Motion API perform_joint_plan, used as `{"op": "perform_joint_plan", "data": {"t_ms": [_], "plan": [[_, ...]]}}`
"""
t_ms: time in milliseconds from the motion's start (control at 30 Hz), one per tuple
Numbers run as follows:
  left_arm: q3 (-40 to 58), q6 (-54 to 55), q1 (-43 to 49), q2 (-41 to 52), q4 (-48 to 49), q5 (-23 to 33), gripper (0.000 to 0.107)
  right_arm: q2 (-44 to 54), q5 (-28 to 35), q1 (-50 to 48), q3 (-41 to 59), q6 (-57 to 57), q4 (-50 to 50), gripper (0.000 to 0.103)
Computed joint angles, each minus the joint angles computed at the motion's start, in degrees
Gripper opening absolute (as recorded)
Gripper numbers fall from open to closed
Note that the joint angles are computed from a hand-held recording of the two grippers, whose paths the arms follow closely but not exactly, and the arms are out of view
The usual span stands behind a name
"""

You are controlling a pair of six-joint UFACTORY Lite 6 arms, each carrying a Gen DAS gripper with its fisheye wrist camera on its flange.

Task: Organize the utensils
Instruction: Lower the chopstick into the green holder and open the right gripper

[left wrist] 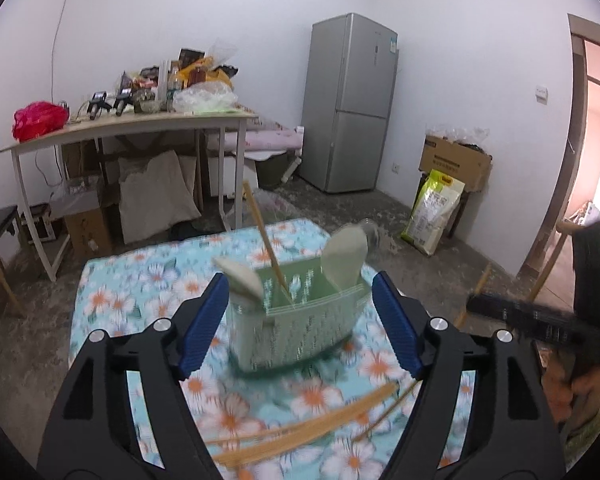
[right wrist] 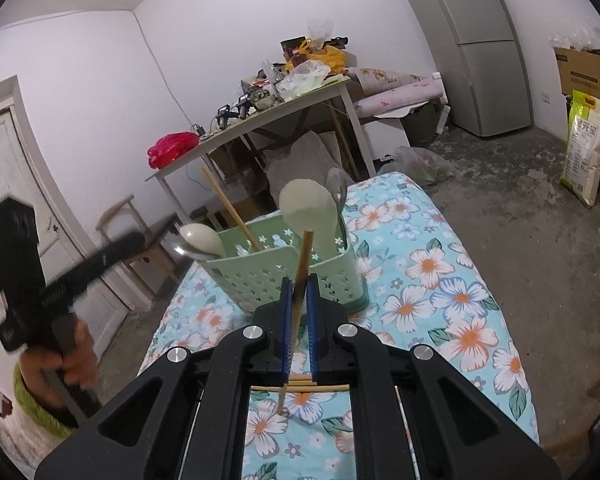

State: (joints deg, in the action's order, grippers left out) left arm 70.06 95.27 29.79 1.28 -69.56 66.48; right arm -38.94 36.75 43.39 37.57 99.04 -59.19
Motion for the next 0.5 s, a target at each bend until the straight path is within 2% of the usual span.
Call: {"op": "perform_joint_plan", "data": {"t_ms": [233, 500], "plan": [[-5.64, 3.22, 4.91, 0.11, 2.77, 0.38, 0.076, 0.41, -1.63, -0.84, 1.42, -1.60, -0.25, 0.006], [-6.59, 2.83, 7.80, 2.59, 4.76, -1.14, 0.080, 0.04, -4.45, -3.41, 4.15, -7.03, 2.37, 0.006]]}}
